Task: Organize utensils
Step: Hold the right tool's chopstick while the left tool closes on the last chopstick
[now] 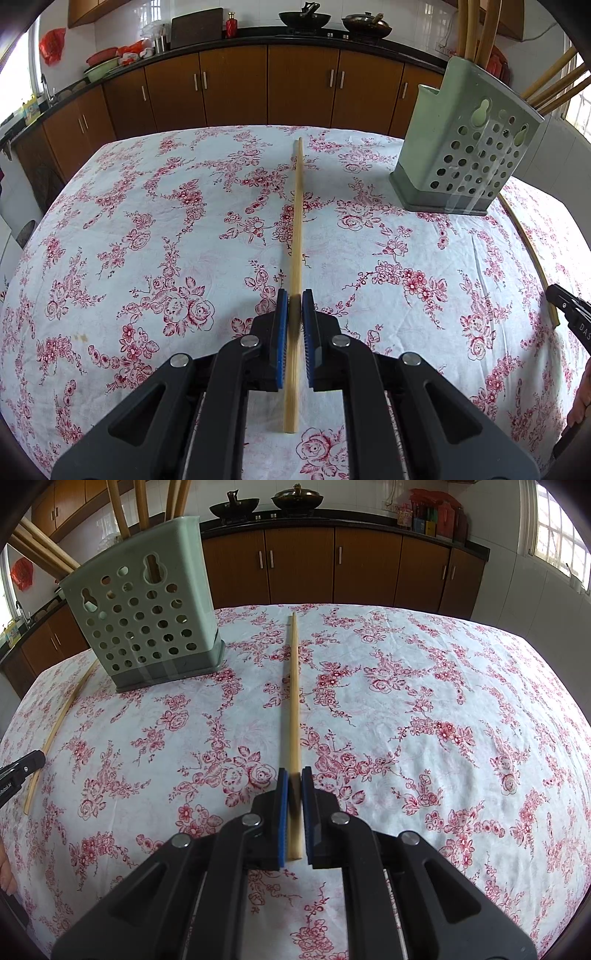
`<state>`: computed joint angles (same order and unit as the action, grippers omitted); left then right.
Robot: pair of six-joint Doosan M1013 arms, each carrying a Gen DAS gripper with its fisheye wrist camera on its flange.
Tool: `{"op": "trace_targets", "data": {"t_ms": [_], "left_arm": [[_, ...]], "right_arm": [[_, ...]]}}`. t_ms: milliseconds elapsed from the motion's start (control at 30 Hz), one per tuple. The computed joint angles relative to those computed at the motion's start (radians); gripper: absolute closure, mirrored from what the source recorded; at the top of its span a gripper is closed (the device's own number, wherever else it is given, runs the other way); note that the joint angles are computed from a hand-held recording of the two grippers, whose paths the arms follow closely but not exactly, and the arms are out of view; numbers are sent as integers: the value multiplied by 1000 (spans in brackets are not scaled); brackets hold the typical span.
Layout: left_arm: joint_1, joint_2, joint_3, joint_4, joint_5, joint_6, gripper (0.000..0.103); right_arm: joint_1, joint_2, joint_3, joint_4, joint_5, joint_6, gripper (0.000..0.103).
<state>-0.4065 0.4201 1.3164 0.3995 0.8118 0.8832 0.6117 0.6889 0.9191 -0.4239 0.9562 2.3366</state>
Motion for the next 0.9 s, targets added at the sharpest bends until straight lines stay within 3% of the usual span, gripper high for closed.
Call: {"op": "trace_targets", "data": {"t_ms": [733, 900], "left_arm": [[-19, -25, 36, 28, 10, -7, 96], [-22, -57, 55, 40, -14, -7, 96]], "right_arm": [[5, -29, 46, 3, -22, 2, 95], [8, -86, 114, -58, -107, 64, 95]]}}
